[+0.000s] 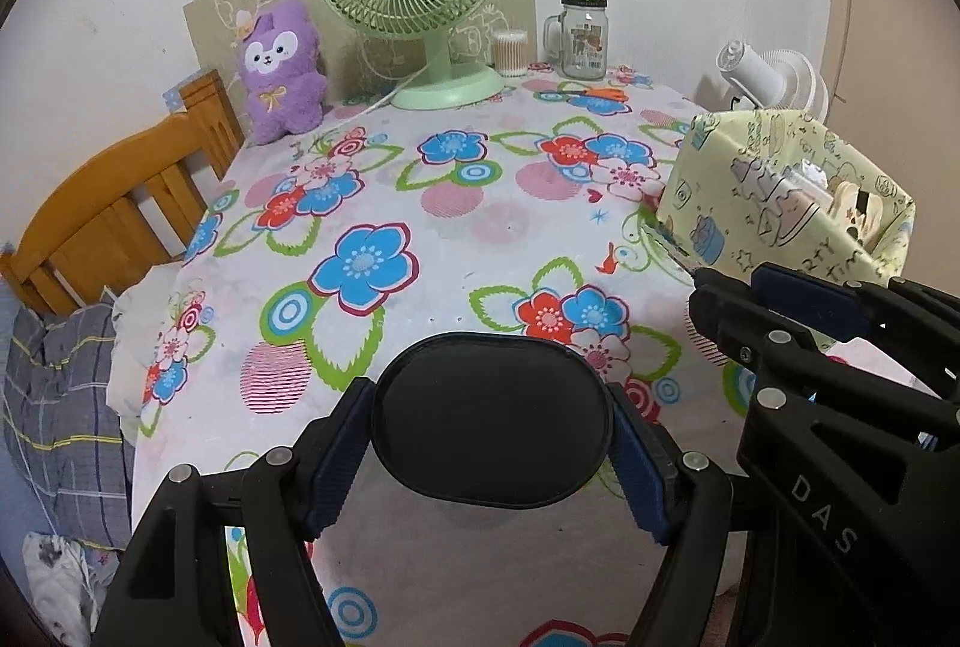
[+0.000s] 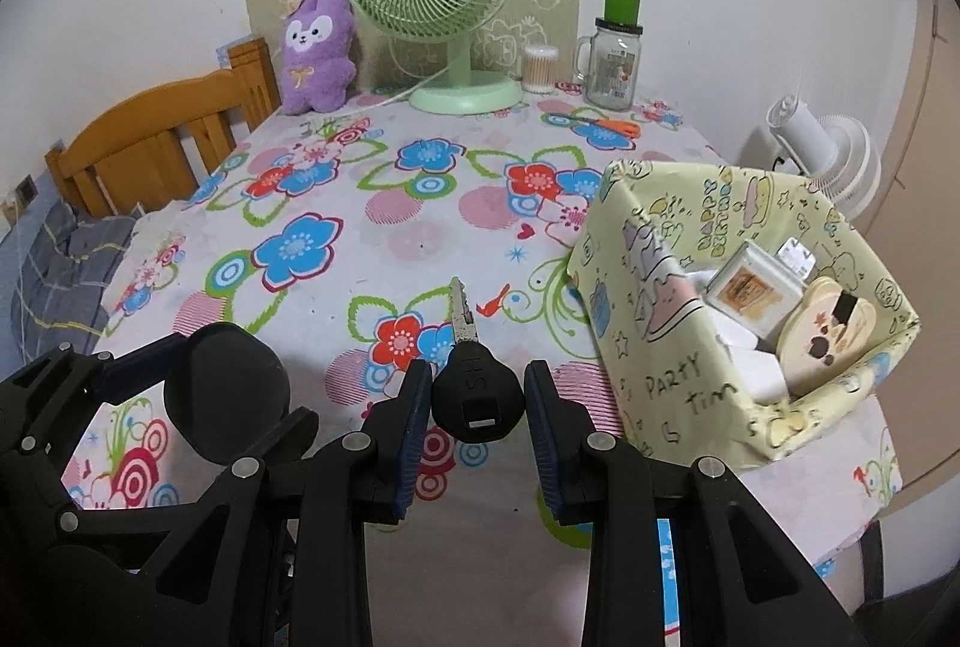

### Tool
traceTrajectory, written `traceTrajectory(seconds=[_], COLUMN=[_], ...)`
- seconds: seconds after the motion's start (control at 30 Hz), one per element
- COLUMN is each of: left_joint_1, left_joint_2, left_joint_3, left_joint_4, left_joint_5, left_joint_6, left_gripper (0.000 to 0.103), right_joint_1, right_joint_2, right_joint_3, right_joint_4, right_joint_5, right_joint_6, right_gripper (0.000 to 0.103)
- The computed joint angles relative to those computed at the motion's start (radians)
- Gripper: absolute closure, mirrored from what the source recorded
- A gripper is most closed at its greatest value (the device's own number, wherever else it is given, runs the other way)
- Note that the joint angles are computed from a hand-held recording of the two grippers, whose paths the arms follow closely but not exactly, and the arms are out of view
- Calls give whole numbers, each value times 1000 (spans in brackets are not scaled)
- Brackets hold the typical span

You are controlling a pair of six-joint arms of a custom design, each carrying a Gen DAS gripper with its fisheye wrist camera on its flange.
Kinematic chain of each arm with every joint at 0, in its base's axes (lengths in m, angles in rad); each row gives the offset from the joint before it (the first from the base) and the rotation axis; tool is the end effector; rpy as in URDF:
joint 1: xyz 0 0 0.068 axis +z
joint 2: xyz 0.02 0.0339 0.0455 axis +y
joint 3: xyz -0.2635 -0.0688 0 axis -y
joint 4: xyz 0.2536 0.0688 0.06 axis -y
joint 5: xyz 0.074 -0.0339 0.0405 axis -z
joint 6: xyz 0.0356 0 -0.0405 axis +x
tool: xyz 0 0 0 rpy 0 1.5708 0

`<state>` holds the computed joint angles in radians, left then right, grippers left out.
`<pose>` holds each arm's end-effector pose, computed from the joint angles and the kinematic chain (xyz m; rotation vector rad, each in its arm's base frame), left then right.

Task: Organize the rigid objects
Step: 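Lift the key fob and oval pad and carry both toward the yellow box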

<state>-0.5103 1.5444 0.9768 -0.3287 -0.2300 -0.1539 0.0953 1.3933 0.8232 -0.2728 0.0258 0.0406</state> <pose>0.2893 -0.1526 0.2063 0.3343 2.4118 -0.0125 0.2910 0.0269 0.2047 -0.0541 2.4130 0.0314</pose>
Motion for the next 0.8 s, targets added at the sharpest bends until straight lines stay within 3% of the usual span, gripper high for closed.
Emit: traceTrajectory(seconds=[0.8], left_joint_1=[-150], left_joint_2=[10], left_joint_3=[193], left_joint_4=[-148], left_joint_5=[-141], left_joint_6=[-90], left_gripper=[27], right_joint_1=[-181], right_joint_2=[-109], right_joint_3=[111], right_joint_4=[-150], right_joint_5=[-152], right_joint_6=[-150], right_gripper=[68])
